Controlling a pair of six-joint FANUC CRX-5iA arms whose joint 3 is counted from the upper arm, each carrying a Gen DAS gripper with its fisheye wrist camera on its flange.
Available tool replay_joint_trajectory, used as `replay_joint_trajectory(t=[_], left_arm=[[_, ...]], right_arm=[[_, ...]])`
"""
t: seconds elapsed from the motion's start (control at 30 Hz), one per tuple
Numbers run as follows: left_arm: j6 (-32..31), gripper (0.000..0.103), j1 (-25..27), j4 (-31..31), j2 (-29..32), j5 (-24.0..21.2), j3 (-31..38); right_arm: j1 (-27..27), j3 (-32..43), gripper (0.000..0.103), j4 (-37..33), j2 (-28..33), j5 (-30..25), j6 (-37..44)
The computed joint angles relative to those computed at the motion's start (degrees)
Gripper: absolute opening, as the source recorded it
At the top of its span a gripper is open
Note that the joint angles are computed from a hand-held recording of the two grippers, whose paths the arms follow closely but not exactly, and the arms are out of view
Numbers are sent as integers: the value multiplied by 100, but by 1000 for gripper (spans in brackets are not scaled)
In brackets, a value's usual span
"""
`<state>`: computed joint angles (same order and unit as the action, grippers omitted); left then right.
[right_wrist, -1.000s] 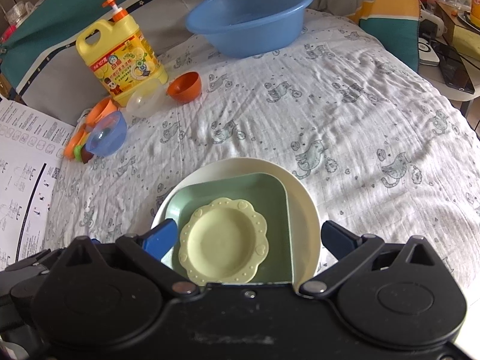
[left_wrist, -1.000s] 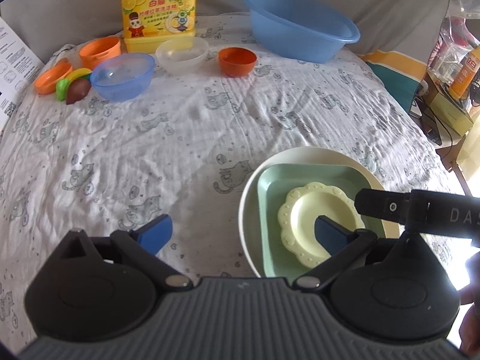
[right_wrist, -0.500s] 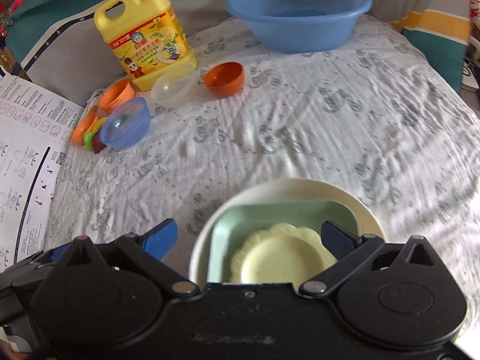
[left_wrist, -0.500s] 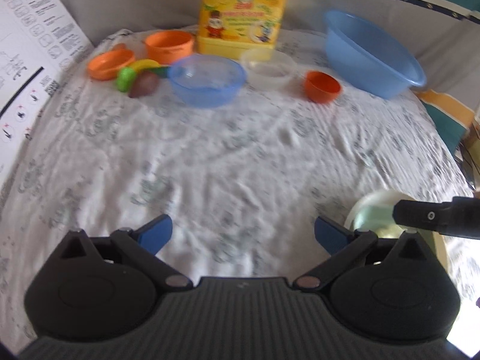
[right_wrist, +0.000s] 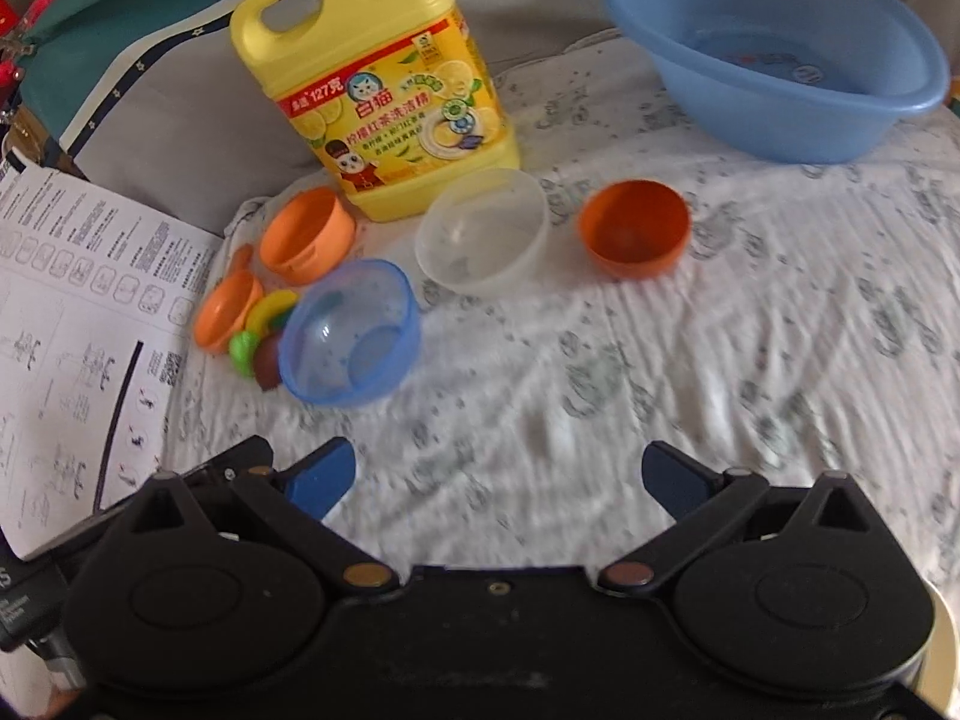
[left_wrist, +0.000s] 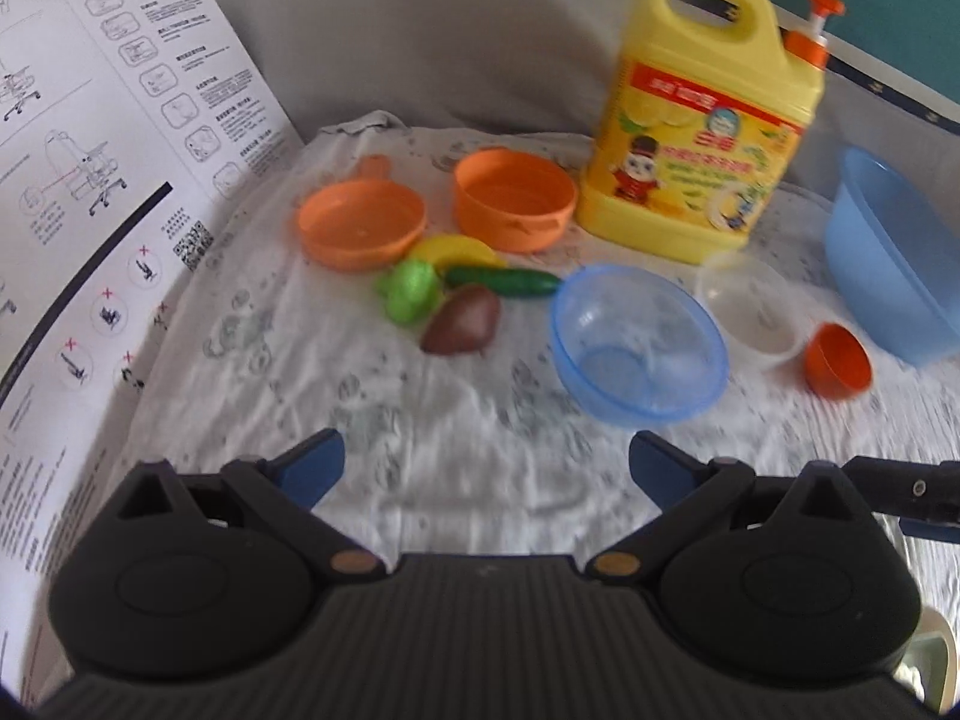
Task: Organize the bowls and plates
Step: 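Reach to the clear blue bowl and close the right gripper on its rim, then carry the blue bowl with the right gripper and lower it beside the plate stack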
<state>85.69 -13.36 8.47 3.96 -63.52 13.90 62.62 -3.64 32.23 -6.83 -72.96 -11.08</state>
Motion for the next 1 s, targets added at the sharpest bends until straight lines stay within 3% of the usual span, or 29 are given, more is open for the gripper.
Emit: replay_joint_trajectory(t=[0.2, 0.3, 0.4, 0.5, 0.53, 0.57, 0.7, 1.0], left_arm=[[-102, 103, -128, -129, 516, 58, 467], [-117, 98, -246, -214, 663, 147, 583], [-148, 82, -281, -128, 802, 177, 657], [-235, 58, -276, 34, 919, 164, 695], [-273, 46, -273, 88, 956, 147, 705], [-323, 37, -264, 161, 984, 135, 699], [-508, 19, -242, 373, 1008, 123, 615], [-582, 16, -228, 402, 714, 11, 426]], right_arm=[[-593, 159, 103, -183, 286, 666, 210], [-781, 186, 92, -242, 424, 931, 210], [-924, 176, 76, -291, 533, 1214, 189], [-1024, 128, 57, -325, 595, 1524, 240], [-1061, 117, 46, -359, 618, 1642, 263], [-1094, 114, 42, -404, 637, 1736, 293], [-1142, 126, 19, -479, 721, 1906, 384], [-905, 151, 17, -356, 687, 1695, 517]])
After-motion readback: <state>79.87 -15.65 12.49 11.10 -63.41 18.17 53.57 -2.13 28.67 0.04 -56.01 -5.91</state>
